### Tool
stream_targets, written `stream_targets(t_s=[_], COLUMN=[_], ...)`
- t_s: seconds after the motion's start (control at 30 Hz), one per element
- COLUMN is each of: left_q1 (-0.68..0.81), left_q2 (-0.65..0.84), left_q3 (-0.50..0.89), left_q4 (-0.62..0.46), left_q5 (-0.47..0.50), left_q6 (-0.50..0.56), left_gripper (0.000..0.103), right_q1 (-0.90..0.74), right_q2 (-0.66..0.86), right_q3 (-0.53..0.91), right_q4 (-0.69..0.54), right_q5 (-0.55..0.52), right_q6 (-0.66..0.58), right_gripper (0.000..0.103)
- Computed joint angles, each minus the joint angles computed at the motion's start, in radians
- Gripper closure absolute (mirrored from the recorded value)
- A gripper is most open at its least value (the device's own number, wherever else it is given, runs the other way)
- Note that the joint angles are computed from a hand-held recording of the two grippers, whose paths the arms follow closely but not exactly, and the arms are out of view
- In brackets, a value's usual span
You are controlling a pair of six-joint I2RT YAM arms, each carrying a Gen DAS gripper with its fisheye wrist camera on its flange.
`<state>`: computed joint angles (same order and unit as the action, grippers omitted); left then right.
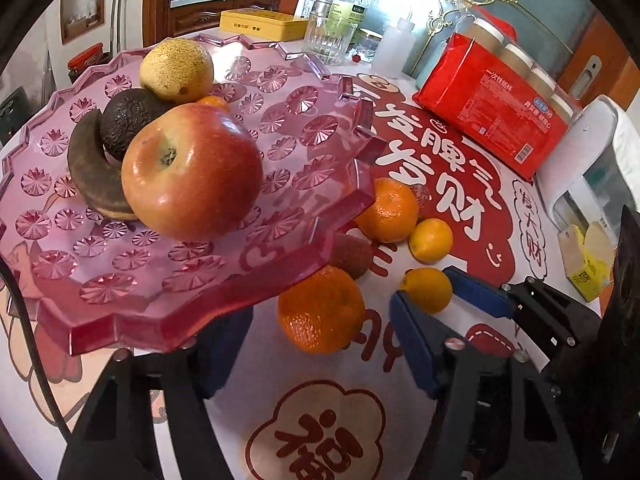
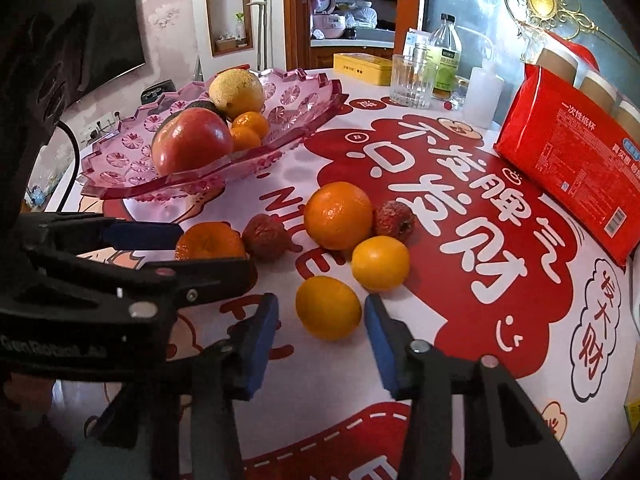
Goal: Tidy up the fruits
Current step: 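Reach the left gripper to a mandarin while the right gripper reaches another mandarin, then close the left gripper on its mandarin while the right gripper closes on its mandarin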
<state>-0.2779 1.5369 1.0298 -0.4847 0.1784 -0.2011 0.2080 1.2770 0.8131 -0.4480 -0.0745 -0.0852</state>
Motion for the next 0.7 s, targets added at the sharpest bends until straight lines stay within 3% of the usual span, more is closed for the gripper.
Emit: stream_targets(t_s=[0.17, 0.4, 0.7], left_q1=[0.0, 0.011, 0.05], left_q2=[0.035, 0.041, -0.063], left_q3=[0.026, 0.045, 0.008], left_q4=[-0.017, -0.059, -0.17], left_q5=[0.014, 0.039, 0.099], left_q6=[0.016, 0.036, 0.118], left_gripper=[0.059, 0.06, 0.061], right_q1=[0.003, 0.012, 0.057], right_q2=[0.013, 0.023, -0.021], right_q3=[0.002, 0.03, 0.049], right_q4=[0.003, -0.042, -0.146], right_q5=[0.018, 0.058, 0.093], right_q6=[0.018, 0.058, 0.173], right_gripper=[0.068, 0.069, 0.069])
